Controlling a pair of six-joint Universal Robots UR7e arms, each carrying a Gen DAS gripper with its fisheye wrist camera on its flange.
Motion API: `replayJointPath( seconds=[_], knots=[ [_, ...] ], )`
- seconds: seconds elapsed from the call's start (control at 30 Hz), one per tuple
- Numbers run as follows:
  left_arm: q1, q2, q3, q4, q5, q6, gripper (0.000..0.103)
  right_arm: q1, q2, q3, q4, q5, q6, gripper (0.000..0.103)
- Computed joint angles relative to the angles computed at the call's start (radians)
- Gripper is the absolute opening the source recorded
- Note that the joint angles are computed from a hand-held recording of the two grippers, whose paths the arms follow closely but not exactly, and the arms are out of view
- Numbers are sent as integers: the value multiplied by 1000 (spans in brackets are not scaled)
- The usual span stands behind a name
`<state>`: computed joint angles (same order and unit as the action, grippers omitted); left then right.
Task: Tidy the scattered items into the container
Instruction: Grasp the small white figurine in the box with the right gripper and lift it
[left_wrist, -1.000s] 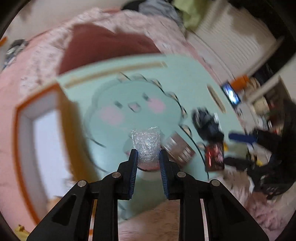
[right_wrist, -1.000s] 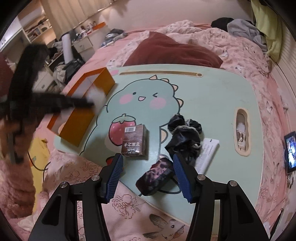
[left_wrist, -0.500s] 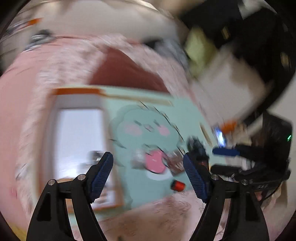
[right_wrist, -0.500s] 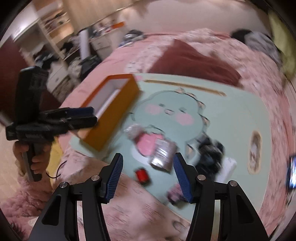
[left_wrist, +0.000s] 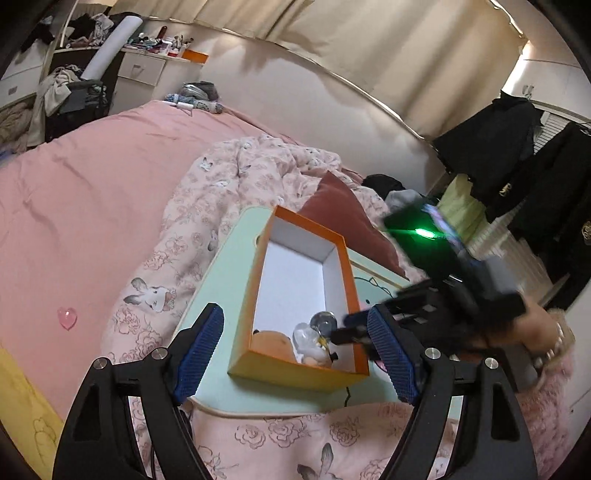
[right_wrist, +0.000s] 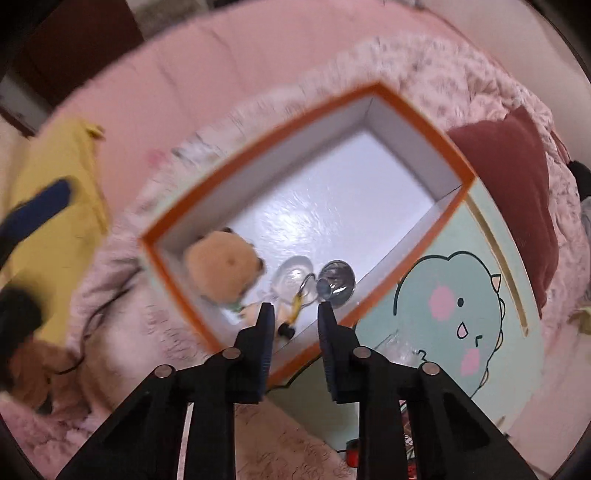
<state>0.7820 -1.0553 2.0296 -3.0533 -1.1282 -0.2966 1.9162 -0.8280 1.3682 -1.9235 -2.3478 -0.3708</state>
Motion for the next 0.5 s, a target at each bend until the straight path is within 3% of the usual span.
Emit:
replayJointPath(
  seconds=[0.27,0.4,0.5],
  knots=[
    [3,-4,25,-21,-26,-1,80,-9,73,-59,95,-76,100,20],
    [-6,3,34,-54,9,-5,80,-26,78,-58,101,-46,110,18],
    [1,3,29,-35,-9,-15,80,-30,71,-44,84,-27,98,8]
  ],
)
